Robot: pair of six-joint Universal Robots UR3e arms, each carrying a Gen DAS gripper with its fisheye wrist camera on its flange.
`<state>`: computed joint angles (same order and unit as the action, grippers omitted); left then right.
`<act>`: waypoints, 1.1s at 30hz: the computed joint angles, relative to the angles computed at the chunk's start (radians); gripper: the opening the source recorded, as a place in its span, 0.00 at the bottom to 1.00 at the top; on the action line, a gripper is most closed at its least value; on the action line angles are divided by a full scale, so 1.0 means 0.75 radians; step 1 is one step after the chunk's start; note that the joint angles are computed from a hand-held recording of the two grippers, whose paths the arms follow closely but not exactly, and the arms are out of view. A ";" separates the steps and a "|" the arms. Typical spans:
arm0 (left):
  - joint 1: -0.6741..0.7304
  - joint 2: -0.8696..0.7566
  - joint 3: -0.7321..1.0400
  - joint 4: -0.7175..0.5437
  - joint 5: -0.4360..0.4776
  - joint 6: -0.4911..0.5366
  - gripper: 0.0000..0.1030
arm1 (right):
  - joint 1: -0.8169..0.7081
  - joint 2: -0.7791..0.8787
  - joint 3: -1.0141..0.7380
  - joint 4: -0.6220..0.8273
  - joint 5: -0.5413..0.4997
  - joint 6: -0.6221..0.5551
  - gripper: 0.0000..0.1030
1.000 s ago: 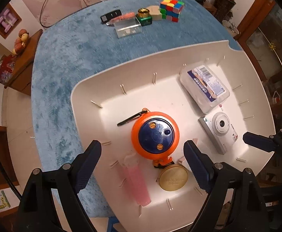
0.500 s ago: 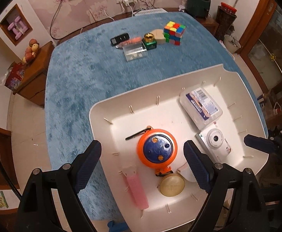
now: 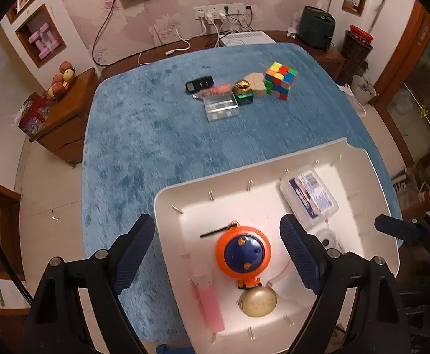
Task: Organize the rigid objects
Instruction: 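Grasp the clear plastic box with the left tool while the right tool grasps the Rubik's cube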
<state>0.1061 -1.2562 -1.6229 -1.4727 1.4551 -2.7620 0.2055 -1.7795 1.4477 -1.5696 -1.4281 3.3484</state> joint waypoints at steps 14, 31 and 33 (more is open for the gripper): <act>-0.138 -0.351 0.362 0.074 0.098 -0.169 0.86 | -0.339 0.111 -0.195 -0.023 0.090 -0.326 0.69; -0.253 -0.944 1.119 -0.018 0.175 -0.263 0.98 | -0.497 0.735 -0.867 -0.208 0.144 -0.701 0.79; -0.263 -1.025 1.174 -0.032 0.191 -0.259 0.98 | -0.476 0.833 -0.899 -0.257 0.113 -0.781 0.79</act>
<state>-0.0913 -2.0247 -0.7425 -1.4966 1.5984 -2.9566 -0.1515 -1.1548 0.7735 -1.7620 -1.3434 2.7624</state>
